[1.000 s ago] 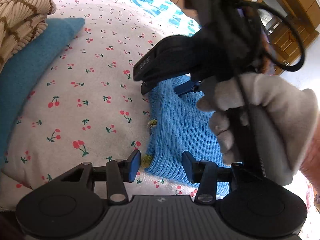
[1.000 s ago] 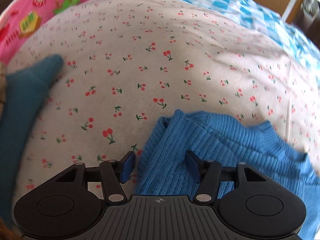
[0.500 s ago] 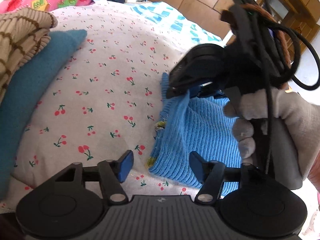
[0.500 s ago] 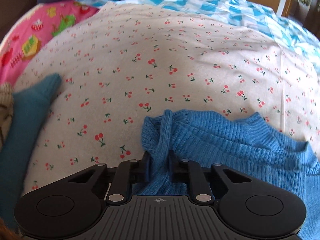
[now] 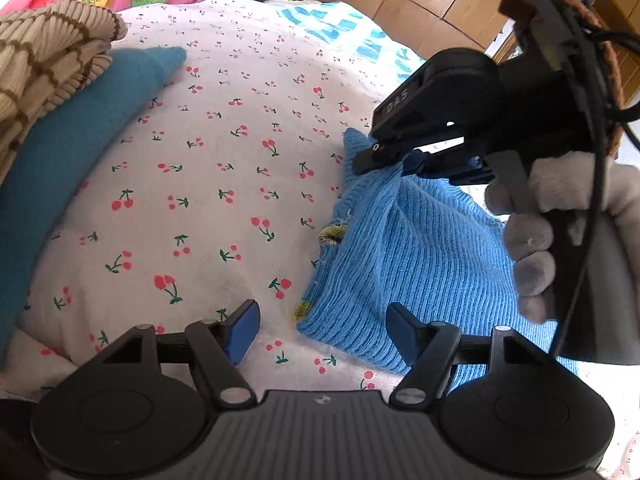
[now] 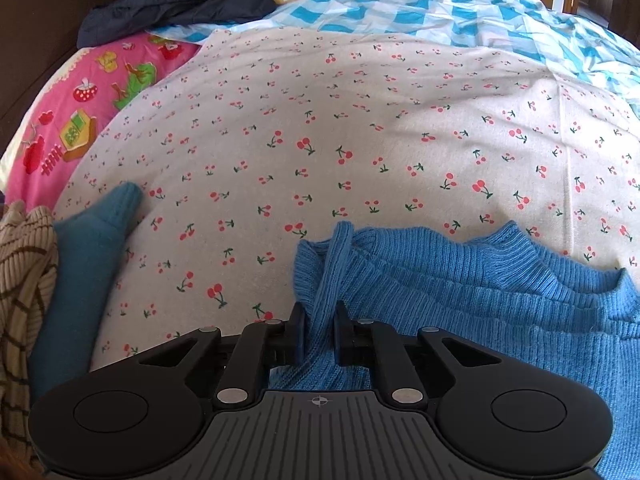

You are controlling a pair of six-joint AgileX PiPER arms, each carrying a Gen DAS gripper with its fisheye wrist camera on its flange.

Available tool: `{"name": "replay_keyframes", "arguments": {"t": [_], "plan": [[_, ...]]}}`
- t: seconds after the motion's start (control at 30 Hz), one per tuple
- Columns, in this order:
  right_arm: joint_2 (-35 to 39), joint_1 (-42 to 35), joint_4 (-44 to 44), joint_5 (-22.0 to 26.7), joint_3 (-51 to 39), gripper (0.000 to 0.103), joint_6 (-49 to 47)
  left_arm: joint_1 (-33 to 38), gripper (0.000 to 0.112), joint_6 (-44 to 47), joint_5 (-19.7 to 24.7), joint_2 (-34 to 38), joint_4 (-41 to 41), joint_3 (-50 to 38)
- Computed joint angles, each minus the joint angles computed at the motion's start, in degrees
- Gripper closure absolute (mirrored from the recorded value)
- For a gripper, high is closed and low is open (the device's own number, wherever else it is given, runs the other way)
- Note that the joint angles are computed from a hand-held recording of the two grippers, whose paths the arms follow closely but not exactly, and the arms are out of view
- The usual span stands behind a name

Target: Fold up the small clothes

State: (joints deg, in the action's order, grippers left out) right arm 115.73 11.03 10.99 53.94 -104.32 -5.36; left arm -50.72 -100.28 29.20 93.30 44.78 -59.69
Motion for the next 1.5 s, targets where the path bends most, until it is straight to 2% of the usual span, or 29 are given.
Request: {"name": "replay_keyframes", "arguments": {"t": [0.13,0.2,0.3,0.4,0.47,0.6,0.7,0.77,0.83,0.9,0.93,1.0,1.13,1.23,1.33,1.5], "plan": [[-0.7,-0.7,1.4,0.9,-0.7,0.091,-0.4,0.3,0.033,-4.6,-2.0,-0.4,2.8,1.5],[-1.3,-1.1,2.2,1.1,-0.6,0.091,-0.8,0.1,0.033,-5.5,-1.6,0.0,3.6,1.3],[-2.2,-2.1,3.7,1.2,-0.2,0.091,-1.7,-2.2,0.032,-13.8,1.9,-0.9,10.7,2.1],[-3.2,-3.7,6.5,1.5,0.3,0.092,-3.2,-4.8,0.02,-19.2,6.4,-1.3,16.2,2.6],[-3.9,-4.7,8.4,1.4,0.9,0.092,-4.3,-5.3,0.019,-15.8,7.7,0.3,14.2,0.8],[-5.4,-7.0,12.8,1.1,3.1,0.092,-7.4,-4.5,0.019,-8.8,7.3,3.3,9.4,-2.7],[-6.5,-9.2,17.1,1.5,4.6,0.092,-10.3,-5.2,0.02,-9.1,8.9,4.8,11.0,-4.2],[-7.2,-10.9,19.9,1.8,5.5,0.092,-12.4,-5.5,0.031,-9.7,8.8,5.6,13.3,-4.6],[-8.0,-12.9,22.8,2.7,6.4,0.092,-14.6,-4.8,0.06,-9.5,6.0,4.9,13.8,-3.9],[-9.0,-15.6,26.3,3.9,7.6,0.092,-17.1,-3.9,0.077,-12.2,2.0,3.0,15.0,-2.2],[-9.6,-17.3,28.4,4.6,8.4,0.092,-18.6,-4.0,0.084,-13.4,1.3,2.6,15.6,-2.3],[-10.8,-20.9,32.4,5.9,9.9,0.092,-21.6,-5.3,0.085,-12.9,2.4,2.7,15.7,-4.3],[-12.7,-30.2,41.2,9.3,13.1,0.092,-27.2,-9.4,0.086,-4.3,4.0,4.7,13.9,-12.0],[-13.0,-37.7,46.5,11.2,15.9,0.092,-31.0,-12.6,0.086,5.6,4.7,9.5,11.8,-21.1],[-11.3,-44.8,49.8,12.3,17.8,0.091,-33.0,-14.4,0.086,17.7,4.3,16.3,5.0,-31.4],[-7.6,-53.2,53.7,12.1,22.9,0.091,-36.4,-15.9,0.09,38.5,9.2,29.1,-11.1,-50.1]]}}
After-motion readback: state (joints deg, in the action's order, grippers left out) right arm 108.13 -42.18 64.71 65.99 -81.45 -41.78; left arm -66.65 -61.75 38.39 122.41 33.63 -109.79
